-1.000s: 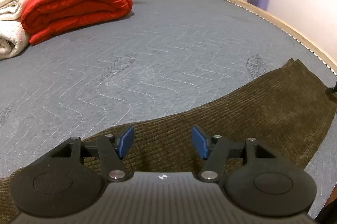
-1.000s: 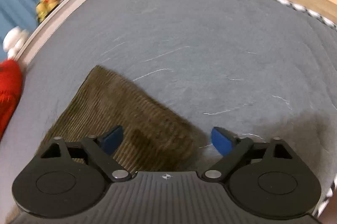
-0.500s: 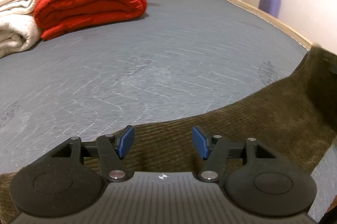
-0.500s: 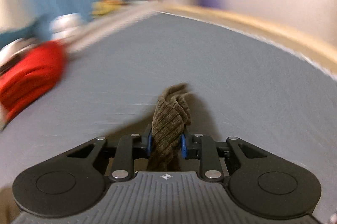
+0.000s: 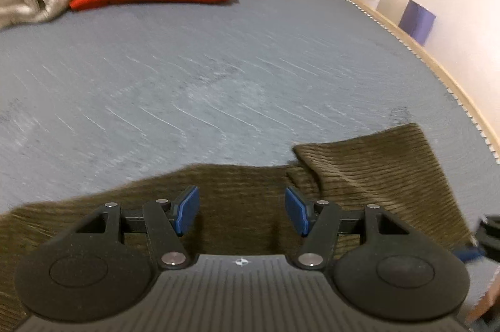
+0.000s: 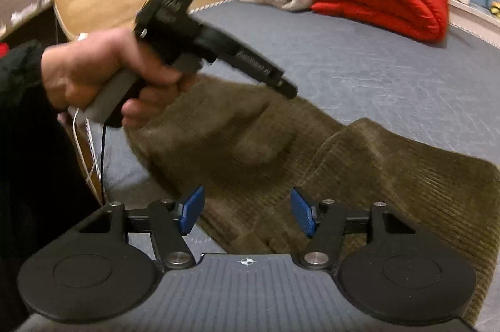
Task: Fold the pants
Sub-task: 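Grasp the leg hem with the right gripper and fold it toward the left gripper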
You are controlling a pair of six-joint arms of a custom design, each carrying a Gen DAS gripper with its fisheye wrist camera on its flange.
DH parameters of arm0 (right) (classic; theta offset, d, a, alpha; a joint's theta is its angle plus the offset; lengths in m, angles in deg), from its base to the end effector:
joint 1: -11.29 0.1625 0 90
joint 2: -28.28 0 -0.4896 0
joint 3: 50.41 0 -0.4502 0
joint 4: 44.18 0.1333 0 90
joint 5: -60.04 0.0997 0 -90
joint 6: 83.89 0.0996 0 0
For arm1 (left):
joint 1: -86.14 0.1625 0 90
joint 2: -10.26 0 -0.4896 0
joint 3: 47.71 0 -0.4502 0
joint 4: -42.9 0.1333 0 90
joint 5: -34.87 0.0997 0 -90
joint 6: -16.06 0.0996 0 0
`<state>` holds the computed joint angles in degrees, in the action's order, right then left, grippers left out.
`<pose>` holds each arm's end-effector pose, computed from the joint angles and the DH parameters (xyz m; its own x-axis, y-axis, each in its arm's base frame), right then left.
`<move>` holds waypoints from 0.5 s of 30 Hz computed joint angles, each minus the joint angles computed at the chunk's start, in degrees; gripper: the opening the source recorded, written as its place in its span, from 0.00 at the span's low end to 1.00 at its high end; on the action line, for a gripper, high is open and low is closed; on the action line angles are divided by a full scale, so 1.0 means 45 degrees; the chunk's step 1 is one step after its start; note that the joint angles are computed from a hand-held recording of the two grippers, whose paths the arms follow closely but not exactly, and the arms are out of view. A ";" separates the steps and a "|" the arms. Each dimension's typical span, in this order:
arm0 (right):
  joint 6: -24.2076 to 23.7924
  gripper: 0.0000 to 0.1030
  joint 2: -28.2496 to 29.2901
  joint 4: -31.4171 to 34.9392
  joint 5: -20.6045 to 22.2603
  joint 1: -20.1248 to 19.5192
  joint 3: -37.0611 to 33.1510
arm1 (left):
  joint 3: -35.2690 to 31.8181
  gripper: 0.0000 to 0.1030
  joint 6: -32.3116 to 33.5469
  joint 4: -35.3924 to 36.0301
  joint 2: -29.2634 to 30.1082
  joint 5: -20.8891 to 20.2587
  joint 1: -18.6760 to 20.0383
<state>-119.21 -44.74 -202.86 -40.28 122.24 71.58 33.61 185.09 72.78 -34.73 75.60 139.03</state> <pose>0.3100 -0.4868 0.2325 -0.5727 -0.7493 0.3326 -0.8183 0.5466 -0.1777 -0.2220 -0.6395 0.1422 -0.7970 0.0083 -0.6040 0.4079 0.7449 -0.5280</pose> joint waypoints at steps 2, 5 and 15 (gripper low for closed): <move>0.0048 0.64 0.0121 -0.0480 -0.0838 -0.0046 -0.0080 | -0.0211 0.43 -0.0160 0.0199 0.0143 0.0764 0.0150; -0.0038 0.64 0.0152 -0.0467 -0.1251 -0.0239 -0.0065 | -0.0719 0.30 -0.0514 0.0536 0.0486 0.1757 0.0424; -0.2064 0.61 0.0655 -0.0040 -0.1371 -0.0208 0.0341 | -0.1825 0.29 -0.0387 0.0700 0.1266 0.2018 0.0547</move>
<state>-128.50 -41.79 -203.05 -46.45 121.30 73.11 25.40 183.35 75.93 -29.03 84.68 141.49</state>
